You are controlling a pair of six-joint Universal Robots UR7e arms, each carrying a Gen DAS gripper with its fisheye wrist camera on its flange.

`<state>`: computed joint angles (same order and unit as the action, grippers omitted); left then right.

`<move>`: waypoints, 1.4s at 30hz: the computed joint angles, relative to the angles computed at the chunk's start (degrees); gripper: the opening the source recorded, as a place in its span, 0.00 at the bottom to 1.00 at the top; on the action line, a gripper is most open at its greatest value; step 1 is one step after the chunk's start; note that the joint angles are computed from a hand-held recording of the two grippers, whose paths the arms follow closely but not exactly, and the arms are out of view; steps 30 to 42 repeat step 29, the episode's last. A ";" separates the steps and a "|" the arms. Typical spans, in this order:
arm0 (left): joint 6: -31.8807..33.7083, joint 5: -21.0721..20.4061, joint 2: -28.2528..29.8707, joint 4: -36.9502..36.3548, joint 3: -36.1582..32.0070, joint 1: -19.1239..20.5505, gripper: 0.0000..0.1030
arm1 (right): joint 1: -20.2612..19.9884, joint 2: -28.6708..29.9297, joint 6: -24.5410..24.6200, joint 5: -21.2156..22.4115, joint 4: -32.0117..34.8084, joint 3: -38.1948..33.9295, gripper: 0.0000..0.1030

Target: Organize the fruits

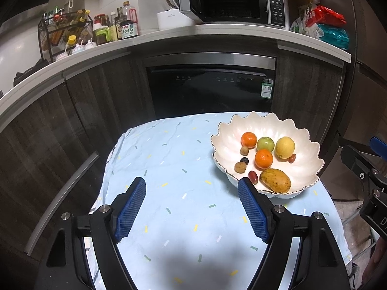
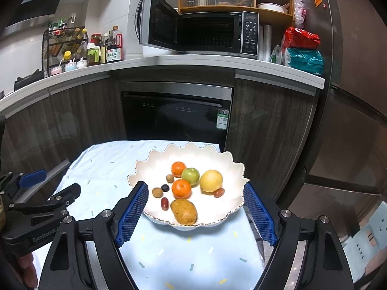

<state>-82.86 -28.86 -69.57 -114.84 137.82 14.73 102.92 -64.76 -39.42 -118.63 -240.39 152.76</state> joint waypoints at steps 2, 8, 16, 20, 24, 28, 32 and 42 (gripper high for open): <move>-0.33 -0.09 -0.14 0.28 -0.01 -0.08 0.76 | -0.05 -0.06 -0.11 0.07 -0.01 0.03 0.79; -0.54 -0.62 -0.67 0.40 0.15 -0.09 0.77 | 0.29 0.43 0.15 0.05 -0.17 -0.07 0.79; -2.12 -1.25 -0.95 2.01 0.05 0.04 0.77 | 0.83 1.08 1.17 -0.42 0.08 -0.05 0.79; -2.50 -1.24 -1.13 2.40 0.06 -0.03 0.77 | 0.68 0.96 1.30 -0.20 0.17 0.07 0.79; -2.85 -0.98 -1.19 2.70 0.11 -0.16 0.77 | 0.74 1.21 1.34 -0.06 -0.16 0.17 0.79; -2.54 -1.21 -1.36 2.20 0.29 -0.07 0.80 | 0.92 1.39 1.51 -0.18 -0.20 0.14 0.79; -2.42 -1.23 -1.35 2.14 0.30 -0.03 0.80 | 0.90 1.34 1.49 -0.16 -0.12 0.14 0.79; -2.42 -1.23 -1.35 2.14 0.30 -0.03 0.80 | 0.90 1.34 1.49 -0.16 -0.12 0.14 0.79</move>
